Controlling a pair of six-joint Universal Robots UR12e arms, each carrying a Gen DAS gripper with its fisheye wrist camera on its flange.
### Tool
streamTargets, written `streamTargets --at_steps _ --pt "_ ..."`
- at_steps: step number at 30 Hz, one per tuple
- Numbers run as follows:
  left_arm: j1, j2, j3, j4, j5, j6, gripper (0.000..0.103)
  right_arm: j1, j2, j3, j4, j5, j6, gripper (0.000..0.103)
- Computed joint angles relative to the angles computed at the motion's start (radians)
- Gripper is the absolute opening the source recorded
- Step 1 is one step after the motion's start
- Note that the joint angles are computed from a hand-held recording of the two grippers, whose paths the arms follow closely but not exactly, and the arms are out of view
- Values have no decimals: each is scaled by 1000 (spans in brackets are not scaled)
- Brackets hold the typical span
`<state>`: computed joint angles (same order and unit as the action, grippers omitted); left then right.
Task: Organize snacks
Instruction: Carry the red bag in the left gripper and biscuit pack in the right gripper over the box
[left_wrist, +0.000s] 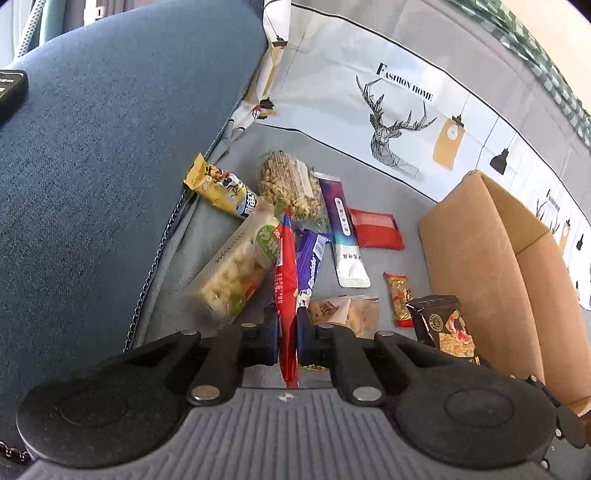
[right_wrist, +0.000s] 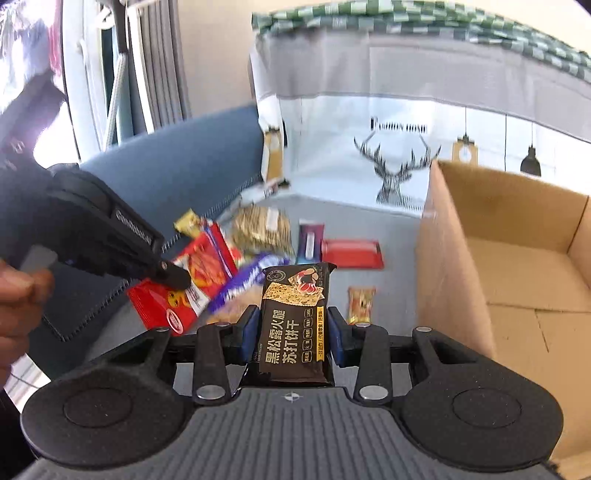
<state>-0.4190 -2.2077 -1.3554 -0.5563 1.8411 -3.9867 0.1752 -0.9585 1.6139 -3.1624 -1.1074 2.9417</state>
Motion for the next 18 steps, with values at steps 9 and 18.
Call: streamTargets --at_steps 9,18 --pt "-6 8 -21 99 48 -16 9 -10 -3 3 -58 15 45 40" --pt "-40 -32 41 220 126 43 9 -49 -28 -15 -127 70 107 40"
